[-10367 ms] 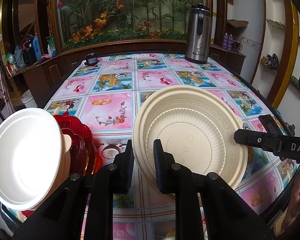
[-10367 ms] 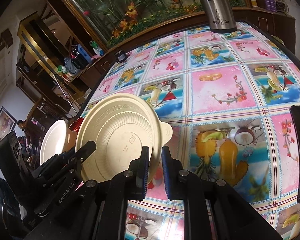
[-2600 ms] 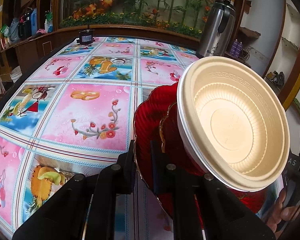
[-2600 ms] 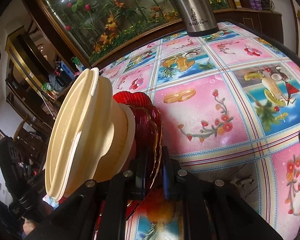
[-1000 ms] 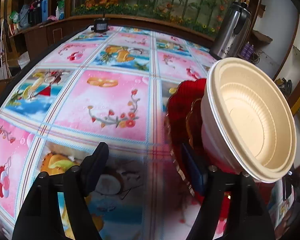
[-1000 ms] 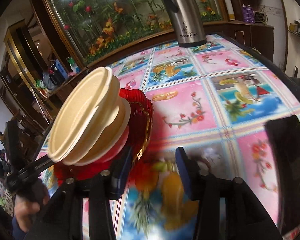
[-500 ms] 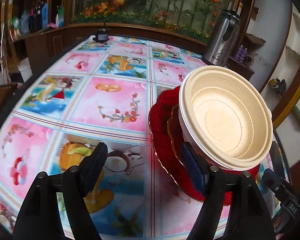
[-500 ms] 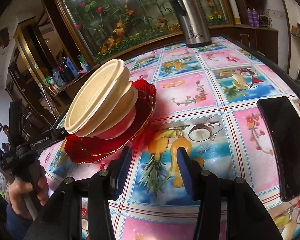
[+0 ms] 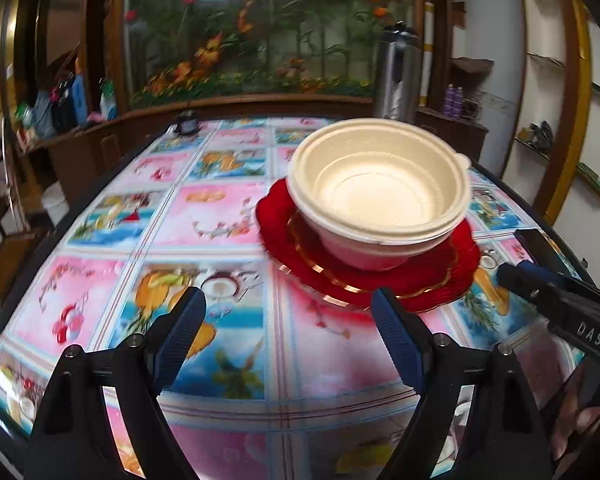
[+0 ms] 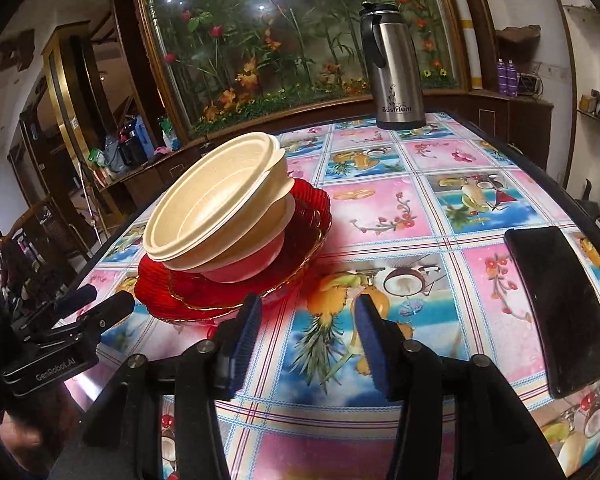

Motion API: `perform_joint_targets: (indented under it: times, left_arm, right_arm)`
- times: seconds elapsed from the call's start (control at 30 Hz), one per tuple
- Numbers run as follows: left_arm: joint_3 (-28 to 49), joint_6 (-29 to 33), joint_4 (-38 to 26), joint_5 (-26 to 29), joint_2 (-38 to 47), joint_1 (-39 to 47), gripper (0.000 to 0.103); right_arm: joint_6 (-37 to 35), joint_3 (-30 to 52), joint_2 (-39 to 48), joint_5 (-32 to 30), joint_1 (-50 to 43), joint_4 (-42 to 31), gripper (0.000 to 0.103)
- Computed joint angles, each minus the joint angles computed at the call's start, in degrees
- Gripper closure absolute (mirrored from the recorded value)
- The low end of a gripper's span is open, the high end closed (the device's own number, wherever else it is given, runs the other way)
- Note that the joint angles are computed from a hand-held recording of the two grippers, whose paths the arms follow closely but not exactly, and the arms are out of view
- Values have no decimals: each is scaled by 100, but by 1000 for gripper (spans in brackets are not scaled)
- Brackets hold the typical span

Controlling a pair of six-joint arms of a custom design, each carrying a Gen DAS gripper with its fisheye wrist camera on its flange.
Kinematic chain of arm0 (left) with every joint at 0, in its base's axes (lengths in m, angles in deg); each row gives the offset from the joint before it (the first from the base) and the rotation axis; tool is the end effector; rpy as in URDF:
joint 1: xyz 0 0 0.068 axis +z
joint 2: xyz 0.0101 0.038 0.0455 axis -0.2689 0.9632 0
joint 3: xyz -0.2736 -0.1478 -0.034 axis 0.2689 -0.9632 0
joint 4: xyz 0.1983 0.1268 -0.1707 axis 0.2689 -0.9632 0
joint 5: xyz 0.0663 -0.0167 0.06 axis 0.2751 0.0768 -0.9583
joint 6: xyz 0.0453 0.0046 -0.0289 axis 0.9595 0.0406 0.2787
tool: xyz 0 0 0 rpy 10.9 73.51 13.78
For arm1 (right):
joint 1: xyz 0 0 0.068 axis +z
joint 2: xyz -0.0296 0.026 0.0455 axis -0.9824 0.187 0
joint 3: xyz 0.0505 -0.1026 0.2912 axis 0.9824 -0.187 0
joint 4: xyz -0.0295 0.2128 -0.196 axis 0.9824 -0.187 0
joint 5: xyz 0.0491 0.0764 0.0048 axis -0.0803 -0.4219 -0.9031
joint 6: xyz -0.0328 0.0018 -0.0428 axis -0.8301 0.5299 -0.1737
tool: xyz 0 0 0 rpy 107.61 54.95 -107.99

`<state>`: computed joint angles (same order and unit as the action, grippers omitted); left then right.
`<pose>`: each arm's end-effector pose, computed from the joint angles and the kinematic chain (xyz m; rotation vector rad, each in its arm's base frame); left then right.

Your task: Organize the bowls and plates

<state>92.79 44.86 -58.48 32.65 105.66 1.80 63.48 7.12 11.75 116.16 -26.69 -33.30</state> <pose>0.3012 0.0679 0.1172 0.7946 2.0683 -0.4287 0.1557 0.1582 0.1188 0.6348 2.0882 0.0008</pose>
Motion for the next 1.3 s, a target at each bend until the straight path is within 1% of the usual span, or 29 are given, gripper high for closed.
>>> perform_joint_targets:
  times: [0.03, 0.07, 0.13, 0.17, 0.2, 0.27, 0.37, 0.43, 0.5, 0.57, 0.7, 0.77, 0.83, 0.93, 1.13, 1.23, 1.3]
  left_arm:
    - [-85, 4, 123, -93, -56, -53, 9]
    - [-126, -3, 205, -218, -77, -122, 8]
    - [-77, -34, 202, -254, -10, -184, 8]
    - [-69, -54, 194, -276, 5, -189, 8]
    - [-42, -61, 158, -347, 27, -220, 8]
    - [60, -73, -11, -531, 59, -296, 8]
    - [97, -14, -132, -389, 87, -251, 8]
    - [-3, -121, 102, -377, 60, -247, 8]
    - [-40, -136, 194, -439, 45, -269, 8]
    - [-50, -241, 272, -596, 45, -308, 8]
    - [-64, -278, 314, -849, 7, -347, 8]
    - [-182, -223, 513, -970, -49, -373, 8]
    - [-318, -152, 747, -1004, -101, -364, 8]
    - [-411, -82, 873, -1016, -138, -350, 8]
    - [-338, -47, 700, -1008, -129, -336, 8]
    - [-339, -56, 705, -1024, -128, -346, 8]
    - [-340, -57, 720, -1035, -124, -354, 8]
  right_arm:
    - [11, 6, 36, -15, 29, 42, 42]
    - [14, 31, 60, -40, 25, 20, 39]
    - [122, 131, 131, -7, 53, -152, 37]
    - [156, 189, 172, -10, 54, -238, 32]
    - [164, 259, 216, -62, 14, -337, 30]
    - [269, 346, 245, -30, 46, -548, 28]
    - [308, 453, 330, -51, 38, -721, 26]
    - [346, 503, 370, -83, 8, -805, 26]
    - [317, 489, 361, -122, -22, -784, 24]
    - [401, 501, 357, -139, -35, -865, 16]
    - [422, 523, 349, -127, -81, -933, 11]
    - [482, 536, 352, -66, -40, -985, 0]
    - [570, 564, 381, 41, 34, -1069, 0]
    - [569, 602, 422, 2, 25, -1104, 0]
    - [641, 652, 455, 13, 33, -1208, 0]
    - [734, 666, 449, 20, 67, -1296, 0]
    - [694, 633, 426, -8, 48, -1223, 0]
